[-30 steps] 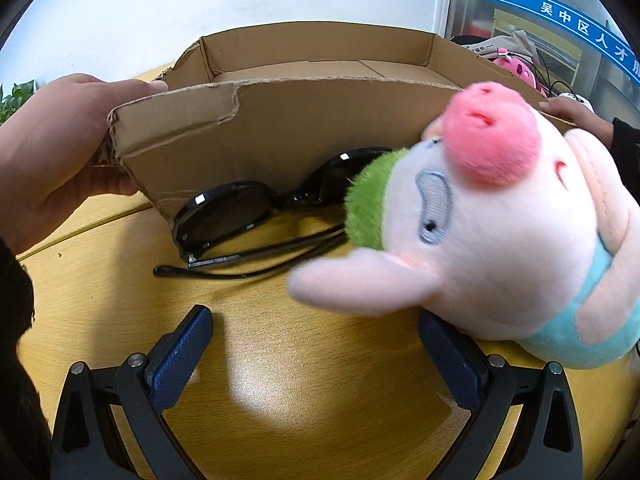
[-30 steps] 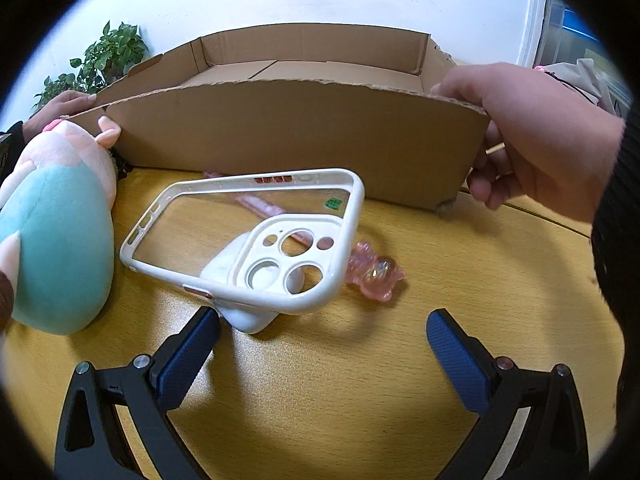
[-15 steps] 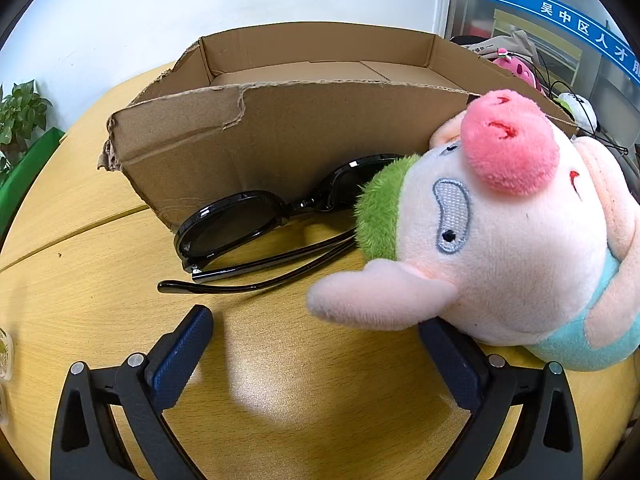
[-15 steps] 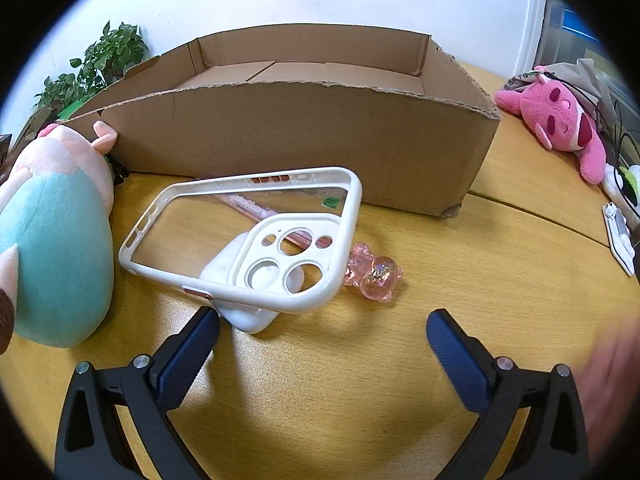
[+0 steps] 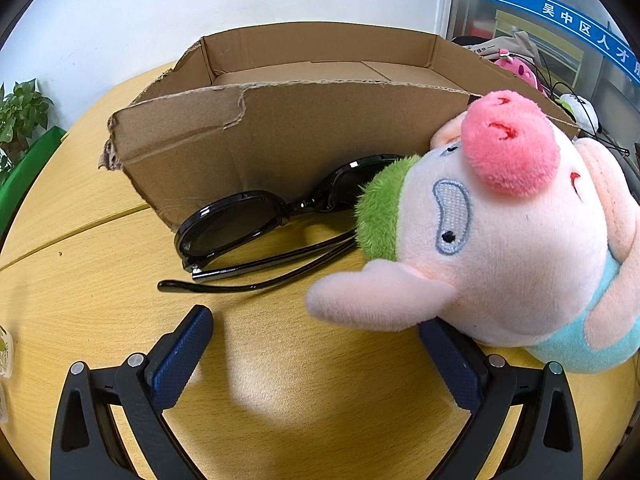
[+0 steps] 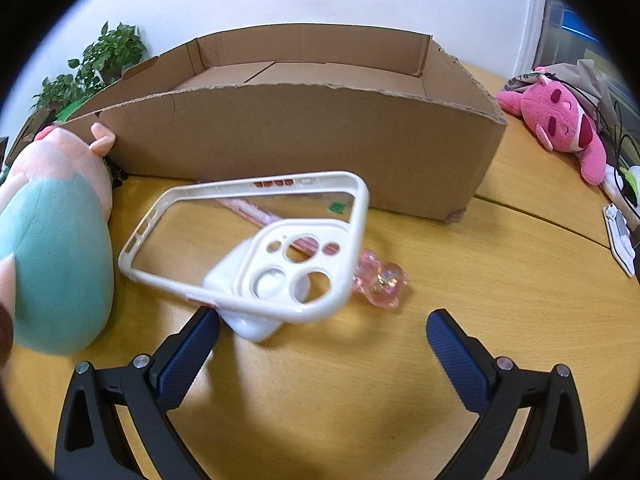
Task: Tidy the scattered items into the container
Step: 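Move the left tool toward the plush pig lying beside the box, then close the left gripper on the plush pig and lift it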
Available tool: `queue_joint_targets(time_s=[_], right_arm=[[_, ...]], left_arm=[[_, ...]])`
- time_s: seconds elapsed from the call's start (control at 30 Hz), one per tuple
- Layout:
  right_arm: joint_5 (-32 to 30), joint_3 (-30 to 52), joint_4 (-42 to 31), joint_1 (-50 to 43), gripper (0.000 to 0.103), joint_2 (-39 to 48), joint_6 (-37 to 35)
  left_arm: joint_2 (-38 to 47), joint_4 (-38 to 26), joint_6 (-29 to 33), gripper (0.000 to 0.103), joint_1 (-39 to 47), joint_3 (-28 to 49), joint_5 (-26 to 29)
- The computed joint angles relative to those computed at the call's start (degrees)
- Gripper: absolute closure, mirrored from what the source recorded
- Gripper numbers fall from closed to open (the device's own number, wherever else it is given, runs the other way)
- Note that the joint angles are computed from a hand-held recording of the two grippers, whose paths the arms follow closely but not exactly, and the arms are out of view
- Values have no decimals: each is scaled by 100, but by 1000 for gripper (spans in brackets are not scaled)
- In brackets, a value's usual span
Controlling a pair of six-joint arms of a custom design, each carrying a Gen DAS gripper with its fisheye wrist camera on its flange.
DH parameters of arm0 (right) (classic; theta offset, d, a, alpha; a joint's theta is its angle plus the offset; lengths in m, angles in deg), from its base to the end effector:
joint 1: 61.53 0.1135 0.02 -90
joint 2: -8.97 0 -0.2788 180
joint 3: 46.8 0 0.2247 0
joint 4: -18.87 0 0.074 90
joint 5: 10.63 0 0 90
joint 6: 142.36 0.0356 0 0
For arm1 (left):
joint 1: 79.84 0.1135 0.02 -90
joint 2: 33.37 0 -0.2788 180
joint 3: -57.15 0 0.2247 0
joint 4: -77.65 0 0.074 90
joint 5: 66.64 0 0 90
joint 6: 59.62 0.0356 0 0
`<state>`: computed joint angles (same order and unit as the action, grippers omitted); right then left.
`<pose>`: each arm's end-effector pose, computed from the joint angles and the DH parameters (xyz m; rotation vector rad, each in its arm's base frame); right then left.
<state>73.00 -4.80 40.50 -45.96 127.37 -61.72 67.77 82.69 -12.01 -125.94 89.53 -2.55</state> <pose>0.2576 0.0759 0.0510 -0.5892 2.4583 0.1839 0.1514 -0.1349 0.0825 -0.0534 2.5085 0.0048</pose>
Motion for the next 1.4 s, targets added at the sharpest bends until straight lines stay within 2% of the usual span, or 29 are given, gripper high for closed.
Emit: queue_joint_targets(time_s=[0.13,0.23,0.3,0.37,0.47,0.53,0.6,0.67,0.77,0.83,1.07,1.13,1.2,1.27,1.33,1.4], right_arm=[[90,-296,203,96,0,-109,132],[43,-609,463,80,0,-156,81],[-4,-873,610,26,0,-267,22],[-70,-947,602,-88,0,-337,-63],[-79,-1061,671,-113,0,-380,-78],[-67,-1082,722,-97,0,-356,-63],[-43,-1098,743,-72,0,-353,-38],[-23,-1122,753,-46,0,-369,-13],[-17,-1142,733,-39,0,-403,3],[-12,-1215,776,-35,0,-430,16],[-60,-1604,1050,-14,0,-534,-44],[-210,-1564,668,24,0,-774,16],[-1047,-1542,11,-65,2,-1524,132],[-1495,-1522,-505,115,2,-2399,231],[-1255,-1398,-861,673,2,-3018,293],[-896,-1076,-1061,1216,2,-2978,351]], left_arm=[[-112,-101,-261,0,-152,-132,-121],[14,207,-323,0,-221,-350,-159],[31,-189,-644,0,-430,-84,-236],[-431,-507,-1310,0,-915,-228,-523],[-1529,-834,-1923,0,-1443,-414,-756],[-2227,-793,-2049,0,-1579,-524,-749],[-2532,-290,-1815,0,-1330,-604,-337],[-2261,412,-1539,0,-848,-601,254],[-1150,879,-1409,0,-177,-167,953],[-681,1682,-1406,1,89,-222,1311],[-460,1905,-1384,11,38,-181,1257],[-625,1707,-1440,13,-99,-196,1150],[-858,1593,-1433,14,-162,-330,1108],[-926,1560,-1435,14,-181,-360,1098],[-889,1581,-1432,14,-181,-335,1100],[-859,1568,-1406,15,-184,-284,1111]])
